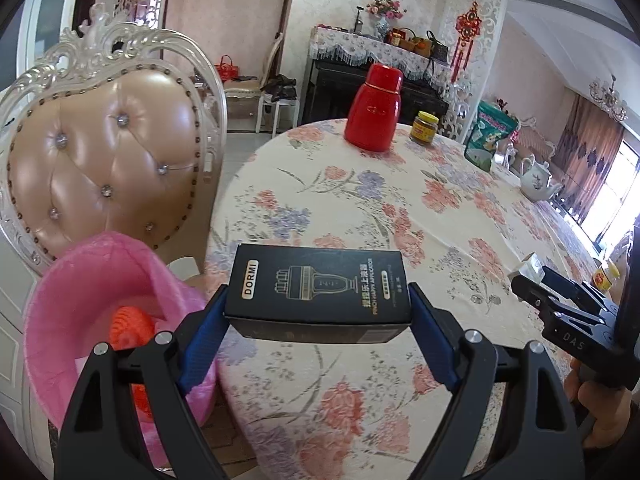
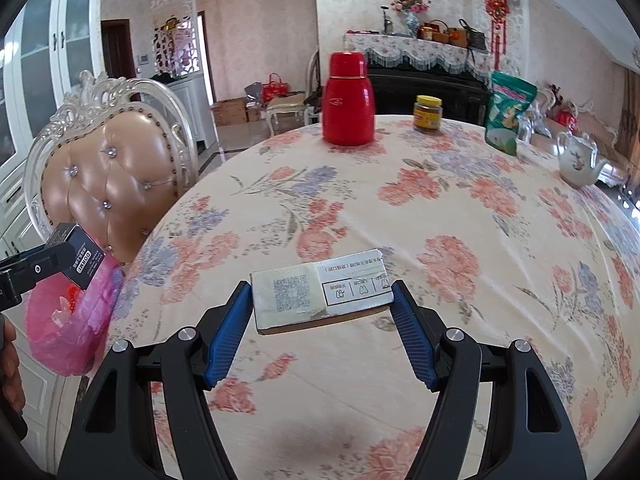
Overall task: Collect trash
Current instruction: 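Carry the black box and white card with both tools over the wastebasket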
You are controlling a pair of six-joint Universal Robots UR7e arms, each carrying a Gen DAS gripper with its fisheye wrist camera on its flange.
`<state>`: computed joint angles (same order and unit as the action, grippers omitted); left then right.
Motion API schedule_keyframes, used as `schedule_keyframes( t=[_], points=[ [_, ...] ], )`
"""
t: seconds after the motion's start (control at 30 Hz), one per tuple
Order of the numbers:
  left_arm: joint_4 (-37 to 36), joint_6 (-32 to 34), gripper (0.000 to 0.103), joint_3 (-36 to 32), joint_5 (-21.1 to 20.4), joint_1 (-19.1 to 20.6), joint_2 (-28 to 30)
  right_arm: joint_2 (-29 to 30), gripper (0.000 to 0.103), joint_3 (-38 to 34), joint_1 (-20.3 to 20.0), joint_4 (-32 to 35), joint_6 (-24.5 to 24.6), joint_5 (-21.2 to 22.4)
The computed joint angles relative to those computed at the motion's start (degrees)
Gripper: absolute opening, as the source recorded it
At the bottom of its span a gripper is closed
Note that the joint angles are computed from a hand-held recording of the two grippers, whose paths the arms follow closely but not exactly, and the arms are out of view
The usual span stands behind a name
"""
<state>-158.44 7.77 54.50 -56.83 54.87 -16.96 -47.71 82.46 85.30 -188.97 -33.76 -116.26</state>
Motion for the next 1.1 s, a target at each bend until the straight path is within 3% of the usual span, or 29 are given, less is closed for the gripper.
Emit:
schedule_keyframes(
  t=[1.1],
  points=[
    [-14.55, 1.80, 0.083, 15.96, 7.17, 4.03, -14.25, 9.28, 0.066, -9.06, 8.07, 8.37, -1.56, 3.13]
  ],
)
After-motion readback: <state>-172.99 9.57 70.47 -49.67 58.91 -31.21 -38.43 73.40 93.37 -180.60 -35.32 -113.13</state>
